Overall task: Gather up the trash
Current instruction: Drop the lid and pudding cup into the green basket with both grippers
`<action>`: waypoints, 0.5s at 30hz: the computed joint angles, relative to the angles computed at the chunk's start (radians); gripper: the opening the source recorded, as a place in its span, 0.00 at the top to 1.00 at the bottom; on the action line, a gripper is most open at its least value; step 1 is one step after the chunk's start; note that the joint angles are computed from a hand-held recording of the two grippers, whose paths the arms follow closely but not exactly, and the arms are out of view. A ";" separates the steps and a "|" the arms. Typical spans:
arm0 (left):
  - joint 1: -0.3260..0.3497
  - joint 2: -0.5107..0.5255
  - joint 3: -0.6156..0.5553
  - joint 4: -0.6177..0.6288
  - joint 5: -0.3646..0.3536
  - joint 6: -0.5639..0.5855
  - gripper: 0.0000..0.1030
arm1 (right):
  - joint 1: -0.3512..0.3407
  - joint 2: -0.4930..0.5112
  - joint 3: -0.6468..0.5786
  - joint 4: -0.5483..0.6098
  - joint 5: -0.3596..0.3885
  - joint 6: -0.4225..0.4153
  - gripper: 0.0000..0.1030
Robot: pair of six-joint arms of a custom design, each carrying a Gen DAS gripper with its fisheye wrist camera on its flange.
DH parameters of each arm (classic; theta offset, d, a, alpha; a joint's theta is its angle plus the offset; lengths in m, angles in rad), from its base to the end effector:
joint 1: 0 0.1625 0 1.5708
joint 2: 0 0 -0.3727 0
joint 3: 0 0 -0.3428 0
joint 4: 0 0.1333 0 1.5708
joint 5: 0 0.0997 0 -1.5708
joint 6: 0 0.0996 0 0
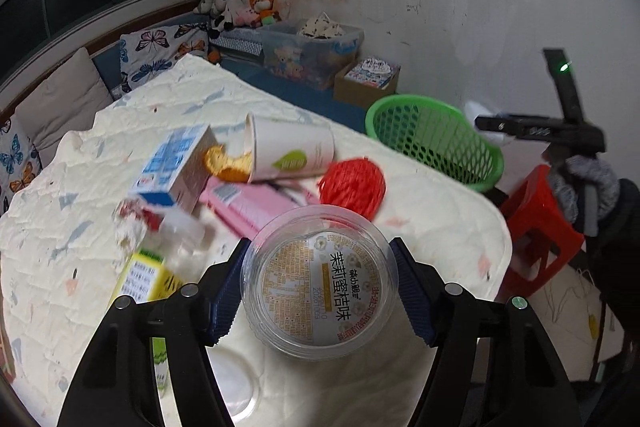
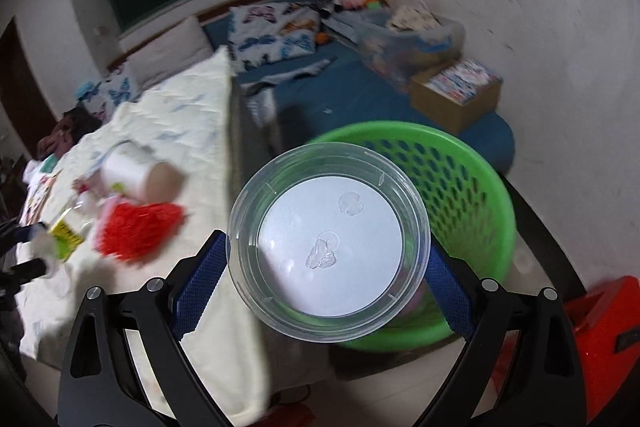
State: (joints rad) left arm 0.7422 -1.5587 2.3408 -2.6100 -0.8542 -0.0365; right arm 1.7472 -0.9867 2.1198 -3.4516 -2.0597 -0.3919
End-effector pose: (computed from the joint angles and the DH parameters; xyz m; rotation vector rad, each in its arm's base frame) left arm -0.1334 -0.3920 0.2463 0.8558 2.3614 -0.6882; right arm 0.1701 -0.4610 0.1662 0.4556 -2.4130 0.8877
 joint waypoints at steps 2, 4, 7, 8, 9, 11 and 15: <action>0.005 0.031 -0.020 -0.018 -0.009 0.000 0.36 | -0.031 0.016 -0.025 0.024 -0.013 0.002 0.10; 0.010 0.066 -0.043 -0.034 -0.010 0.001 0.36 | -0.058 0.017 -0.042 0.077 0.002 0.017 0.10; 0.020 0.107 -0.071 -0.056 -0.020 0.008 0.36 | -0.097 0.031 -0.068 0.159 0.032 0.045 0.10; 0.023 0.114 -0.076 -0.060 -0.023 0.011 0.36 | -0.104 0.044 -0.080 0.171 0.030 0.046 0.10; 0.028 0.131 -0.088 -0.064 -0.027 0.013 0.36 | -0.108 0.052 -0.089 0.183 0.028 0.050 0.10; 0.034 0.150 -0.103 -0.067 -0.030 0.015 0.36 | -0.123 0.057 -0.106 0.232 0.048 0.067 0.10; 0.046 0.186 -0.134 -0.070 -0.042 0.018 0.36 | -0.147 0.074 -0.144 0.317 0.093 0.117 0.09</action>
State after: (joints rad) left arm 0.7887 -1.3722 2.2069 -2.6804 -0.8966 -0.0190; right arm 1.6001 -0.9130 1.9760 -3.1349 -1.9663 -0.2754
